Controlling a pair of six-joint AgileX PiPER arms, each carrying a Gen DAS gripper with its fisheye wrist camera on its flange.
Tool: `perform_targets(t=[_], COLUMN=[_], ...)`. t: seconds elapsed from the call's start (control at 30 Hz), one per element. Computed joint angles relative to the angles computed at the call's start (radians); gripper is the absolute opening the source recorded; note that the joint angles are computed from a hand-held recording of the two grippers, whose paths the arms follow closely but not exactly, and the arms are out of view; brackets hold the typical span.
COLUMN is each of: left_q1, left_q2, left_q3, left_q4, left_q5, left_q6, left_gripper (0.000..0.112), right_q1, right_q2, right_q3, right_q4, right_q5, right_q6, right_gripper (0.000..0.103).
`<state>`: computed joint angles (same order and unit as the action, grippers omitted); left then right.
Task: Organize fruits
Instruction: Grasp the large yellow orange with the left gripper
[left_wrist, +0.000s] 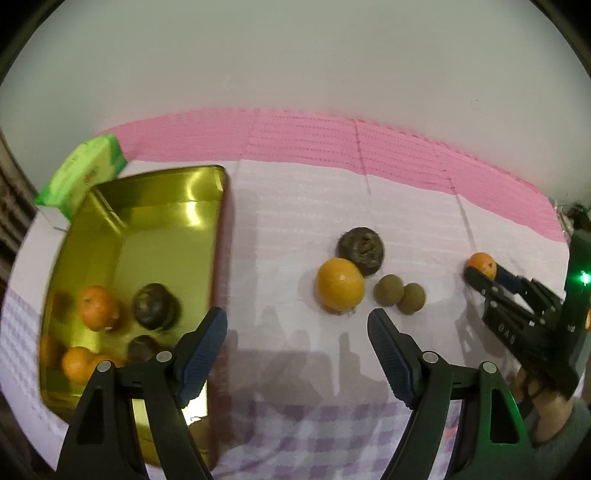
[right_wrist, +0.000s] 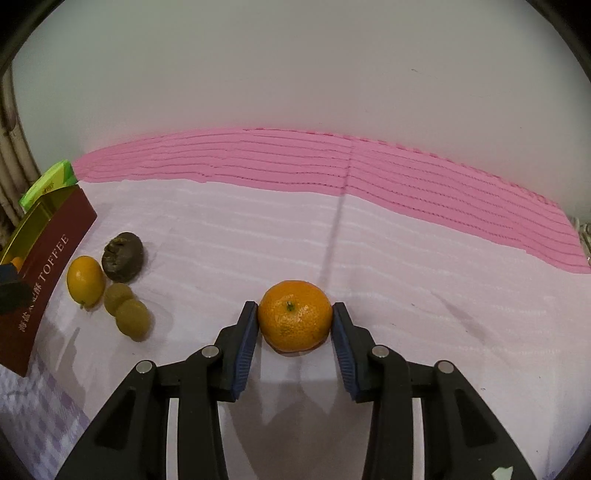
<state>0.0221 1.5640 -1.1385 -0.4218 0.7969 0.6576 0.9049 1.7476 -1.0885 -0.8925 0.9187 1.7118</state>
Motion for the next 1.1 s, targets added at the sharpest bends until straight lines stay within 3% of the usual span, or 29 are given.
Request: perform_targets(t=[0.13, 0.27, 0.63, 0.7, 0.83, 1.1], left_q1=[-0.054, -0.085, -0.096, -0.103, -0.108, -0.100], left_q2=[0.028, 0.073, 0.179, 0.196, 0.223, 0.183], left_q3=[-0.008, -0.039, -0.128, -0.142, -0.147, -0.088], left_q4=[0.041, 0.042, 0.008, 0.014, 0.002, -0.015], left_q5=[-0.031, -0.032, -0.003, 0.000, 0.007, -0.023], left_q6=[-0.078, -0.107, -0.122, -0.128, -0.104, -0.052], left_gripper=[0.075, 0.058, 0.056, 0.054, 0.038, 0.037], right_q1=[-0.005, -0.008, -0.009, -0.008, -0.008, -0.008], right_q2=[0.010, 0.012, -0.008, -0.006, -0.005, -0.005], right_q3=[0.006, 0.011, 0.032, 0.029, 0.027, 0.026], right_q4=[0.006, -0.001, -0.006, -0.005, -0.005, -0.005], right_q5=[-0.016, -0.024, -0.034, -0.034, -0.034, -0.034], right_q6=[-0.006, 0.003, 0.009, 0.008, 0.008, 0.008], right_gripper=[0.038, 0.038, 0.040, 0.040, 0.040, 0.040])
